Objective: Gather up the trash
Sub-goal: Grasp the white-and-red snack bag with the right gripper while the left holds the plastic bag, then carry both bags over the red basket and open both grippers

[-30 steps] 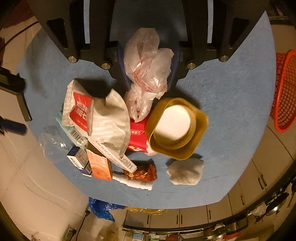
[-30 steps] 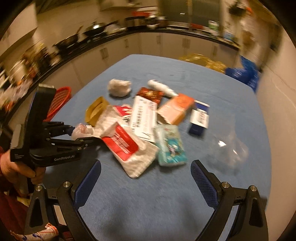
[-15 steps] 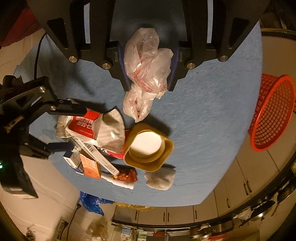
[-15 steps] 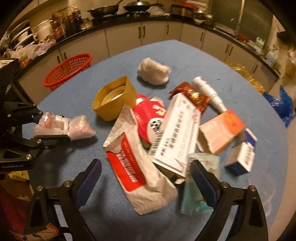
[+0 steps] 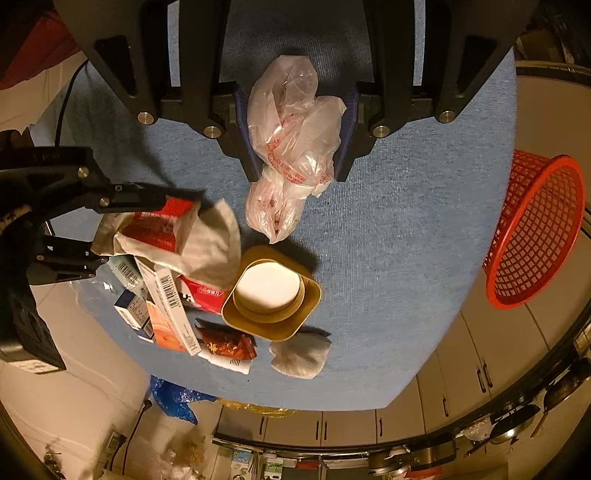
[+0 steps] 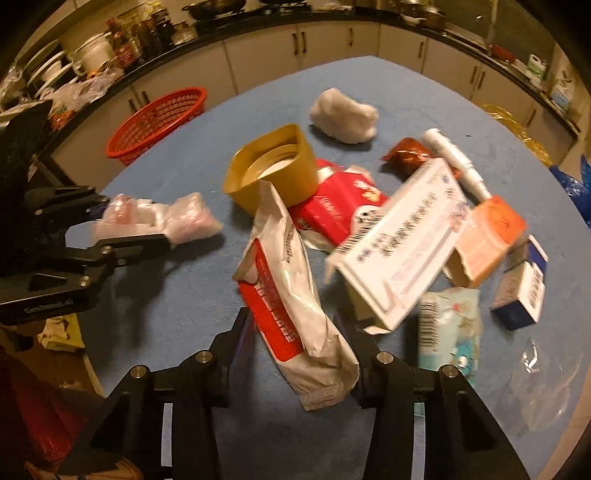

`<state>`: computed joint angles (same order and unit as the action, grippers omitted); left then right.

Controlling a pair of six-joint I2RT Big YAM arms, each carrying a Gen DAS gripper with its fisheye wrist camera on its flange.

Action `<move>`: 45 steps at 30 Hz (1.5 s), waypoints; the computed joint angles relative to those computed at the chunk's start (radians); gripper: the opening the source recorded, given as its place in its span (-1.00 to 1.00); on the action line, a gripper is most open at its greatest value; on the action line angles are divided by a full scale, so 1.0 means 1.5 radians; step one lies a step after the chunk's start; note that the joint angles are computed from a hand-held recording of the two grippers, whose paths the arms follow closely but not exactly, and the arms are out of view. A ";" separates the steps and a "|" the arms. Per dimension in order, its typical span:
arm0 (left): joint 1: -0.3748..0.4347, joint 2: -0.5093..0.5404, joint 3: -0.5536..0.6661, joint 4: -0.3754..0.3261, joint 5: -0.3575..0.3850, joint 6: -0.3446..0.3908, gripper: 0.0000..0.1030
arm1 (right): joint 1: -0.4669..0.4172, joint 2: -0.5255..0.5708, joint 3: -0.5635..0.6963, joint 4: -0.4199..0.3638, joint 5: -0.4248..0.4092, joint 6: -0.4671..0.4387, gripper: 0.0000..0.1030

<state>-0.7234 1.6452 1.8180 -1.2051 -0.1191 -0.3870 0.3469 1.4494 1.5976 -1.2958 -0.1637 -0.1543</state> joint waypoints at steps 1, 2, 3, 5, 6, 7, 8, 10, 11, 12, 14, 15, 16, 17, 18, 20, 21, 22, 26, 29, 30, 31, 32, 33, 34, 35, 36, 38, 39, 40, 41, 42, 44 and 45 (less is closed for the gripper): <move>0.001 0.002 0.000 -0.001 0.001 -0.002 -0.26 | 0.001 0.002 0.001 0.001 -0.004 0.002 -0.07; 0.001 0.002 -0.002 0.000 0.003 -0.005 -0.25 | 0.001 0.004 0.002 0.000 -0.006 0.009 -0.12; 0.001 0.000 -0.006 0.005 0.003 -0.007 -0.25 | -0.001 0.005 0.004 -0.002 -0.012 0.021 -0.17; 0.001 -0.001 -0.008 0.008 0.000 -0.008 -0.25 | -0.006 -0.001 0.004 -0.002 -0.034 0.044 -0.43; 0.000 -0.001 -0.009 0.009 -0.002 -0.010 -0.26 | -0.008 -0.007 0.000 -0.002 -0.037 0.058 -0.47; -0.001 -0.002 -0.009 0.010 -0.004 -0.011 -0.26 | -0.011 -0.013 -0.005 0.000 -0.046 0.071 -0.50; -0.002 -0.003 -0.009 0.011 -0.008 -0.013 -0.26 | -0.016 -0.019 -0.011 0.001 -0.058 0.082 -0.51; -0.004 -0.005 -0.008 0.010 -0.012 -0.014 -0.26 | -0.023 -0.037 -0.026 0.012 -0.079 0.110 -0.51; -0.006 -0.007 -0.007 0.011 -0.018 -0.015 -0.26 | -0.025 -0.045 -0.032 0.015 -0.091 0.119 -0.51; -0.008 -0.009 -0.004 0.009 -0.022 -0.016 -0.26 | -0.028 -0.052 -0.037 0.016 -0.101 0.123 -0.51; -0.011 -0.012 0.004 0.003 -0.029 -0.016 -0.26 | -0.030 -0.074 -0.052 0.029 -0.123 0.138 -0.51; -0.013 -0.014 0.008 -0.002 -0.038 -0.019 -0.26 | -0.030 -0.082 -0.057 0.033 -0.131 0.143 -0.51; -0.014 -0.014 0.013 -0.008 -0.044 -0.023 -0.26 | -0.030 -0.088 -0.061 0.035 -0.134 0.147 -0.51; -0.015 -0.015 0.018 -0.014 -0.049 -0.029 -0.26 | -0.031 -0.094 -0.065 0.038 -0.139 0.155 -0.51; -0.016 -0.017 0.022 -0.018 -0.056 -0.037 -0.26 | -0.032 -0.099 -0.069 0.043 -0.142 0.163 -0.51; -0.015 -0.023 0.027 -0.028 -0.068 -0.050 -0.26 | -0.031 -0.106 -0.074 0.051 -0.144 0.175 -0.51; -0.013 -0.027 0.027 -0.032 -0.077 -0.051 -0.26 | -0.029 -0.108 -0.074 0.055 -0.137 0.178 -0.51; -0.011 -0.032 0.024 -0.032 -0.083 -0.050 -0.26 | -0.027 -0.110 -0.073 0.055 -0.132 0.181 -0.51; 0.013 -0.051 0.010 -0.015 -0.081 -0.017 -0.26 | 0.001 -0.101 -0.056 0.081 -0.093 0.250 -0.51; 0.037 -0.067 0.002 0.002 -0.066 0.008 -0.26 | 0.030 -0.092 -0.036 0.094 -0.068 0.308 -0.51; 0.046 -0.079 -0.009 0.013 -0.058 0.016 -0.26 | 0.040 -0.087 -0.027 0.094 -0.057 0.312 -0.51; 0.054 -0.087 -0.015 0.019 -0.053 0.027 -0.26 | 0.053 -0.080 -0.015 0.093 -0.045 0.316 -0.51; 0.062 -0.096 -0.024 0.023 -0.051 0.039 -0.26 | 0.065 -0.071 -0.001 0.095 -0.036 0.325 -0.51; 0.070 -0.103 -0.029 0.026 -0.048 0.049 -0.26 | 0.076 -0.062 0.013 0.099 -0.032 0.338 -0.51; 0.081 -0.111 -0.037 0.031 -0.041 0.057 -0.26 | 0.082 -0.057 0.018 0.104 -0.031 0.345 -0.51; 0.090 -0.118 -0.043 0.035 -0.037 0.062 -0.26 | 0.092 -0.046 0.032 0.108 -0.024 0.355 -0.51; 0.102 -0.125 -0.049 0.039 -0.031 0.067 -0.26 | 0.101 -0.034 0.046 0.111 -0.019 0.364 -0.51; 0.121 -0.138 -0.060 0.044 -0.023 0.074 -0.26 | 0.114 -0.015 0.069 0.114 -0.018 0.376 -0.51; 0.134 -0.146 -0.068 0.048 -0.019 0.077 -0.26 | 0.122 0.001 0.088 0.112 -0.016 0.381 -0.51; 0.144 -0.149 -0.070 0.049 -0.016 0.078 -0.26 | 0.127 0.011 0.098 0.113 -0.015 0.383 -0.51; 0.155 -0.154 -0.075 0.050 -0.014 0.080 -0.26 | 0.134 0.029 0.121 0.110 -0.018 0.387 -0.51; 0.168 -0.158 -0.080 0.053 -0.013 0.083 -0.26 | 0.140 0.045 0.141 0.106 -0.017 0.388 -0.51; 0.197 -0.165 -0.089 0.055 -0.007 0.084 -0.26 | 0.153 0.076 0.181 0.098 -0.013 0.388 -0.51; 0.208 -0.165 -0.091 0.054 -0.003 0.083 -0.26 | 0.160 0.099 0.211 0.089 -0.015 0.387 -0.51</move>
<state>-0.4110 1.3971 1.6818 -1.1234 -0.1240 -0.2620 0.5863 1.5981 1.9145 -1.1624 -0.1863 0.4262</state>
